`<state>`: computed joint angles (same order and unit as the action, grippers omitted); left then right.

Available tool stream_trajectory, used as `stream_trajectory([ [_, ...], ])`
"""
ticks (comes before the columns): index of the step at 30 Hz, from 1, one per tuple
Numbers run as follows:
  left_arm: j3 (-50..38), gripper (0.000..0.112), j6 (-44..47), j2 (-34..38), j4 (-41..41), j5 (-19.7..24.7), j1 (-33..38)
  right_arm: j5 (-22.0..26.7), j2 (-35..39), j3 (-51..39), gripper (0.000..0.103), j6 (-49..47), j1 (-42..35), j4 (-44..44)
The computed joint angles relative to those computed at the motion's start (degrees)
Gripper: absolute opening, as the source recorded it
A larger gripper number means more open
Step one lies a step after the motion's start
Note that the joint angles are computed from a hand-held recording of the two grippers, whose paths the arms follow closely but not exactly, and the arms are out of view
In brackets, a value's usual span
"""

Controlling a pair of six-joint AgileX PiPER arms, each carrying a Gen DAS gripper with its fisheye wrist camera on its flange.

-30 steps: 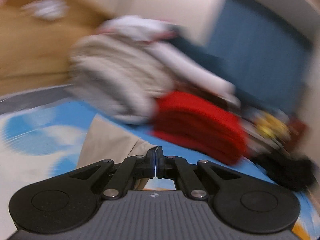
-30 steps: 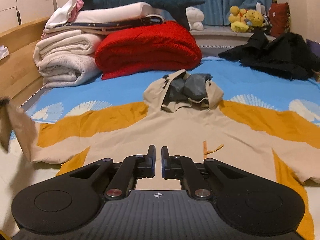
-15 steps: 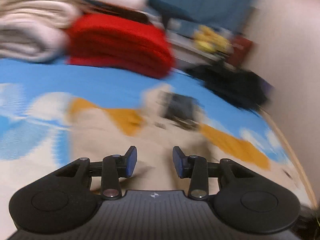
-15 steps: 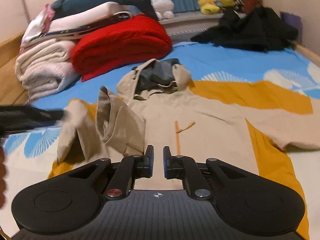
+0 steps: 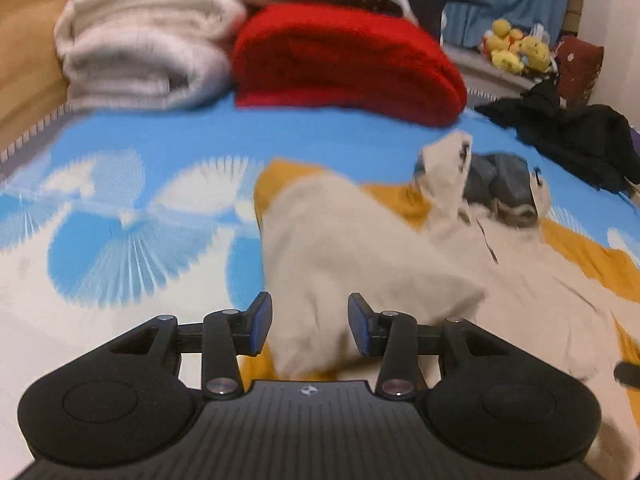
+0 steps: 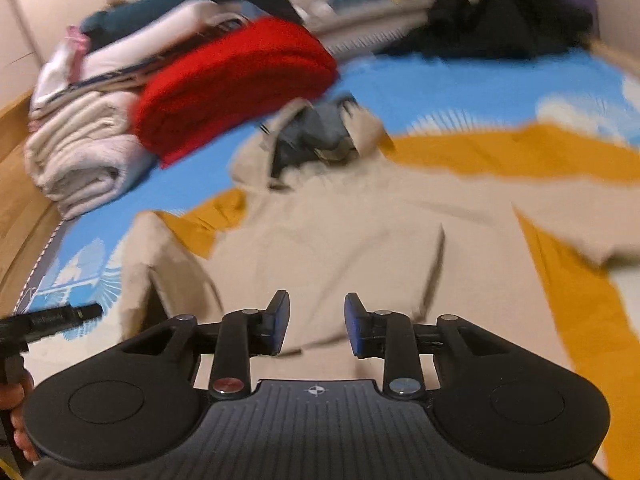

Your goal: Fold large clothes

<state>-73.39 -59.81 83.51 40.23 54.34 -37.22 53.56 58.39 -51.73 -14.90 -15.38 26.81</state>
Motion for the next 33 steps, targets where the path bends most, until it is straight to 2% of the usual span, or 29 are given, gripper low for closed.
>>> stream_trajectory([
  [3, -0.73, 0.051, 0.33, 1.45, 2.03, -0.19, 1.61, -0.4, 3.47, 1.06, 0.032, 3.37, -2.37, 0.11],
  [9, -1.4, 0.051, 4.9, 2.34, -2.5, -2.2, 7.36, -3.29, 10.55, 2.62, 0.032, 3.91, -5.28, 4.32],
  [15, -0.24, 0.051, 6.39, 1.55, -3.09, -2.2, 9.18, -2.92, 17.0, 2.37, 0.032, 6.56, -8.18, 8.78],
  [21, -0.5, 0.051, 6.52, 2.05, -4.07, -2.33, 10.2, -4.68, 19.71, 1.33, 0.032, 7.03, -8.86, 9.9],
  [23, -0.86, 0.051, 6.38, 2.39, -4.2, -2.18, 10.06, -5.17, 20.18, 0.73, 0.03, 6.91, -8.78, 9.78],
  [25, -1.07, 0.051, 6.55, 2.73, -4.53, -2.21, 9.99, -6.36, 20.01, 0.54, 0.016, 7.14, -8.74, 9.52],
  [29, -1.35, 0.051, 6.44, 3.16, -4.46, -2.0, 9.56, -8.51, 18.38, 0.45, 0.007, 3.37, -8.93, 11.78],
  [31, -1.37, 0.051, 6.39, 3.19, -4.41, -1.95, 9.55, -12.34, 14.57, 1.07, 0.006, -0.27, -8.26, 13.52],
  [33, -1.42, 0.051, 6.41, 3.36, -4.46, -1.88, 9.49, -18.16, 9.8, 2.31, 0.005, -7.82, -7.65, 18.1],
])
